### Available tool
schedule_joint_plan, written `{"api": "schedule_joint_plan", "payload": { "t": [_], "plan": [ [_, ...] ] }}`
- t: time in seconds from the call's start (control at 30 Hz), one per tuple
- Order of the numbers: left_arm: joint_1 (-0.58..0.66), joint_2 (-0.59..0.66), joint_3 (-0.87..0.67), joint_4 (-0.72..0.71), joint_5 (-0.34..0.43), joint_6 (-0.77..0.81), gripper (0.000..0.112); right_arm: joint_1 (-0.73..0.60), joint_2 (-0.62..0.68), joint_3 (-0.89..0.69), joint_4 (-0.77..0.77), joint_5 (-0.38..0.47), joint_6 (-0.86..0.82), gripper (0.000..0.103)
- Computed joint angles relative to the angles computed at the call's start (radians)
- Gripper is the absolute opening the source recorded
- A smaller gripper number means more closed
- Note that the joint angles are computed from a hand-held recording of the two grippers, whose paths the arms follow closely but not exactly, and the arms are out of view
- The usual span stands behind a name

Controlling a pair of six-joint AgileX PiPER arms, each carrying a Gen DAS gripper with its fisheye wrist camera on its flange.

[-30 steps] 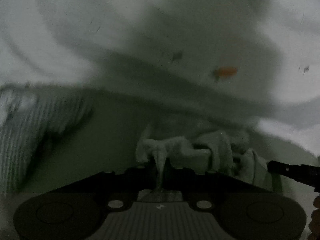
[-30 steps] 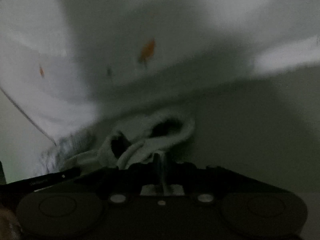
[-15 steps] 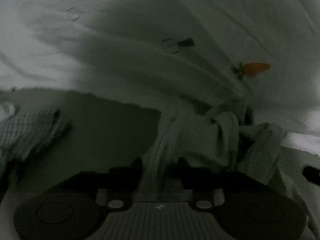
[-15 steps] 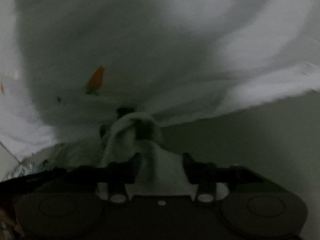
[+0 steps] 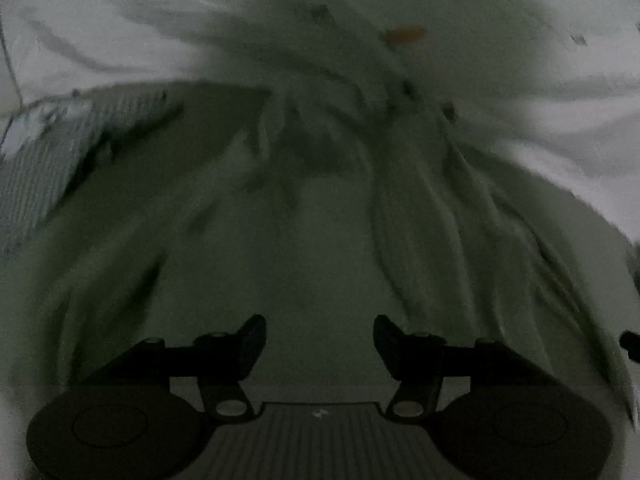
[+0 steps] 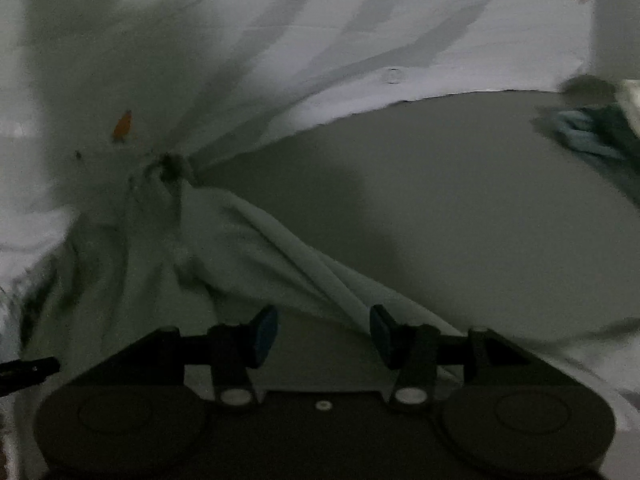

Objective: Fold clothes

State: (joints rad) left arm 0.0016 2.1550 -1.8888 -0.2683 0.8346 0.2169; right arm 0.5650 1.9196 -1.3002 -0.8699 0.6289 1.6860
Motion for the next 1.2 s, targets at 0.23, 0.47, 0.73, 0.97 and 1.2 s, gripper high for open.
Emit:
{"api": "schedule_joint_plan", "payload": {
  "t": [0.23, 0.47, 0.73, 0.97, 1.2],
  "plan": [
    [-0.097, -0.307, 0.478, 0.051, -0.106, -0.101, 0.068, 0.14, -0.132, 0.228, -0.068, 0.263, 0.006, 0.052],
    [-0.157, -0.325, 0.536, 0.144, -0.145, -0.206, 0.068, 0.1, -0.145, 0.408, -0.161, 0.207, -0.097, 0.052],
    [-0.204, -0.268, 0.466, 0.26, -0.209, -0.371, 0.074, 0.009, -0.136, 0.424, -0.198, 0.131, -0.153, 0.054],
    [-0.226, -0.196, 0.403, 0.359, -0.165, -0.442, 0.075, -0.135, -0.208, 0.371, -0.017, 0.016, -0.451, 0.007],
    [-0.232, -0.151, 0.354, 0.356, -0.14, -0.41, 0.084, -0.379, -0.223, 0.267, -0.052, -0.049, -0.475, 0.015]
  ]
}}
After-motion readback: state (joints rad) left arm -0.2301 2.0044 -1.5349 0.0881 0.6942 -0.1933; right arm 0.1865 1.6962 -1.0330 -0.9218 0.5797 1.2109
